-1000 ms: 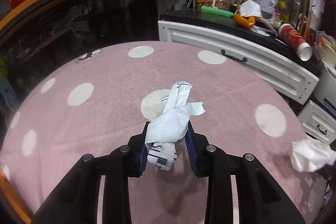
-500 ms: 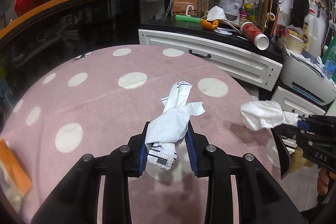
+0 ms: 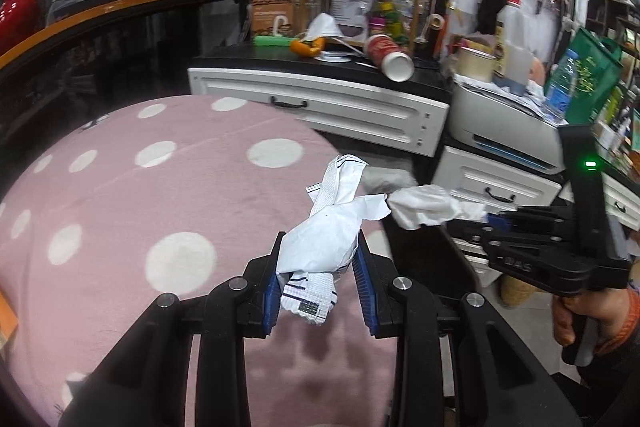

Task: Collect trash
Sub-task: 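Carry the tissue and paper over the black bin, then open the right tool to drop the tissue into the bin, then lower the paper into the bin and open the left tool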

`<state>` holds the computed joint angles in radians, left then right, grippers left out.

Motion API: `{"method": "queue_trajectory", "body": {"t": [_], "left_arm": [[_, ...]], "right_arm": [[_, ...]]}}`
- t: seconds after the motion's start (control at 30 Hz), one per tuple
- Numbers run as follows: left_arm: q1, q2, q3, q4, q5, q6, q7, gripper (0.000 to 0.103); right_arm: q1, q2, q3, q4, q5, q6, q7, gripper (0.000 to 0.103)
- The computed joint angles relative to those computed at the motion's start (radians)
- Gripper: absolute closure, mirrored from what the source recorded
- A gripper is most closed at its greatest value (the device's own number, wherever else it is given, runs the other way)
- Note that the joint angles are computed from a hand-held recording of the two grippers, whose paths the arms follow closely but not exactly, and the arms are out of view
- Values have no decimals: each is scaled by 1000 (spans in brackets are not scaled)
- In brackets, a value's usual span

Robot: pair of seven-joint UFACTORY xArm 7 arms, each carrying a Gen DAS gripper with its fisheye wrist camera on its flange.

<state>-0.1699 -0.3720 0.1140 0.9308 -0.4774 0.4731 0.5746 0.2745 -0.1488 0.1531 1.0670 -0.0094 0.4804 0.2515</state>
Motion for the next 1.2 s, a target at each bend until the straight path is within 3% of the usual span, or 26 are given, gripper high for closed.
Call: {"method": "queue_trajectory", "body": {"t": [0.37,0.47,0.53,0.63,0.9,1.2], "left_arm": [[-73,-1,-59,-35,4,14,-18,71],[-90,20,-69,-30,-1,28,-17,71],[-93,34,-83,-31,6,22,-19,71],[-97,59,-98,-27,15,23,-28,71],[-85,152,-142,25,76,42,-76,71],[-71,270,-193,103,150,58,-151,71]], "right_arm": [[-57,103,-40,-11,-7,27,61,85],[-64,121,-46,-25,3,16,78,68],[-69,128,-51,-33,18,16,85,43],[-80,112,-55,-58,-18,-10,127,35],[-143,31,-64,-105,-147,-46,302,28],[-185,-22,-65,-132,-153,-83,340,27]]}}
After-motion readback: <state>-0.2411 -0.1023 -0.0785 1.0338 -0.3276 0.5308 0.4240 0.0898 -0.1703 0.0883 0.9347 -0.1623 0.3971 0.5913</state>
